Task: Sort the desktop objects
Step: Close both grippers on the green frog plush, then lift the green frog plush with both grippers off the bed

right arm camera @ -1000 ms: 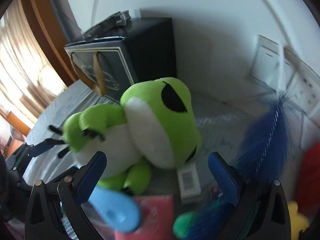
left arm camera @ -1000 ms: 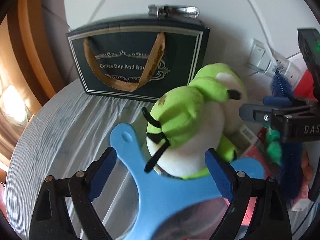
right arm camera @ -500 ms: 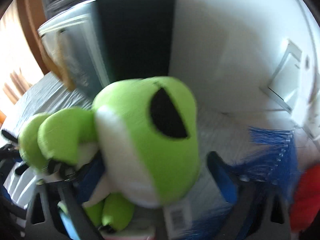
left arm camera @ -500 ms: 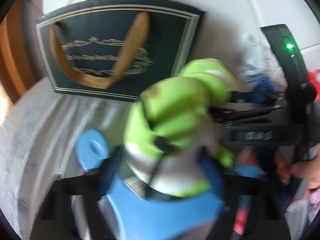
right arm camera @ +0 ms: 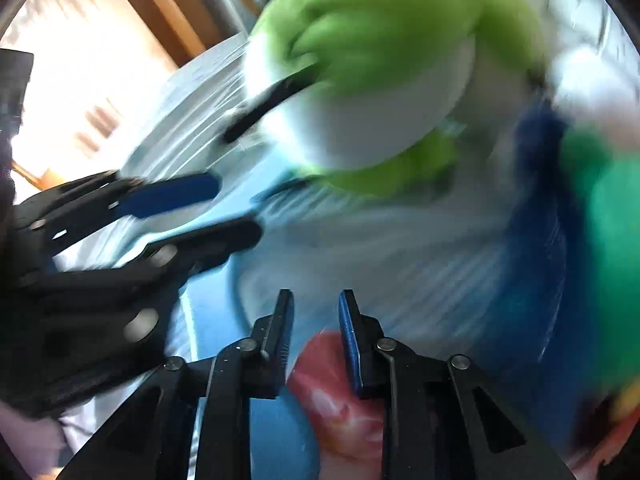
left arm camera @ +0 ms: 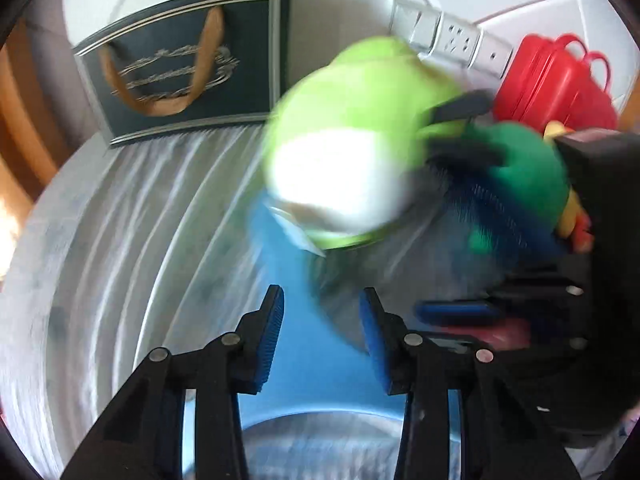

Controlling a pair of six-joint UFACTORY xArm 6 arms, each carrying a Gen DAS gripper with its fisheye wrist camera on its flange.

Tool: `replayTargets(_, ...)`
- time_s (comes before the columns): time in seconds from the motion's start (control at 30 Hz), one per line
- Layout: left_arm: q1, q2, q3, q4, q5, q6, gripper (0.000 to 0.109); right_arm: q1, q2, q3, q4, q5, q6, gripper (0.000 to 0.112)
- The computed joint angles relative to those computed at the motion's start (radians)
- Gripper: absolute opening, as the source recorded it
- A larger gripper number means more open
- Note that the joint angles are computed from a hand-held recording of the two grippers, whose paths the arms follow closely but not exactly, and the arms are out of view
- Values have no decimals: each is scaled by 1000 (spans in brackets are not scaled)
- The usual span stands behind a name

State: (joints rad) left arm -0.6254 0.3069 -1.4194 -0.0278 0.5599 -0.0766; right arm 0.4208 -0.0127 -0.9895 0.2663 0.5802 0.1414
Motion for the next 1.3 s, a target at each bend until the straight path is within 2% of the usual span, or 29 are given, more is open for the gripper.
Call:
replayTargets(0.13, 27, -59, 33, 115, 23, -132, 39, -9, -87, 55, -34, 7, 65, 23)
replayTargets(0.17, 33, -70, 29, 125, 30, -154, 40, -21, -116, 63, -62, 2, 81, 27)
replayTargets(0.2, 37, -79, 25, 120, 23, -163, 40, -38, -157, 70, -106, -10, 99, 37)
replayTargets(0.23, 38, -84, 19, 113, 19, -169, 46, -49, -176, 72, -131, -16, 112, 46)
replayTargets(0.27, 36, -84, 7, 94, 14, -164, 54, -67, -200, 71, -176, -23, 145, 65)
replayTargets(0.3, 31, -84, 1, 68, 7, -146, 56, -93, -221, 65, -248, -27, 196, 69)
replayTargets(0.4, -9, -43, -54, -23, 5, -86, 60, -147, -205, 18, -374, 2, 285, 69)
replayTargets(0.53, -51, 111, -236, 19, 80, -159, 63, -177, -36, -134, -385, -1, 297, 67)
replayTargets(0.6, -57, 181, -310, 138, 111, -269, 63, -186, 19, -194, -378, 7, 280, 66)
replayTargets(0.67, -39, 201, -322, 218, 98, -350, 65, -186, 50, -219, -364, -5, 260, 66)
replayTargets(0.73, -12, 203, -328, 372, 107, -467, 65, -191, 65, -242, -315, -2, 172, 67)
replayTargets(0.8, 25, 233, -390, 511, 171, -570, 65, -187, 104, -283, -280, 5, 119, 68)
replayTargets(0.83, 45, 252, -426, 518, 200, -573, 65, -187, 128, -306, -265, 0, 98, 70)
replayTargets(0.9, 79, 250, -435, 438, 192, -535, 65, -189, 197, -381, -183, -11, 27, 83)
replayTargets(1.0, 99, 177, -333, 229, 81, -442, 66, -186, 283, -480, -81, -6, -63, 94)
replayTargets(1.07, 80, 184, -330, 139, 54, -355, 77, -187, 333, -538, -110, 18, -30, 98)
replayTargets(1.1, 70, 213, -367, 133, 63, -332, 77, -190, 341, -546, -118, 22, -3, 99)
replayTargets(1.2, 47, 310, -513, 217, 142, -354, 77, -211, 352, -536, -72, 21, 31, 99)
replayTargets(1.27, 54, 333, -556, 172, 134, -331, 77, -225, 357, -537, -19, 28, 13, 100)
replayTargets(1.3, 56, 336, -575, 188, 130, -348, 77, -231, 364, -542, 8, 28, -4, 101)
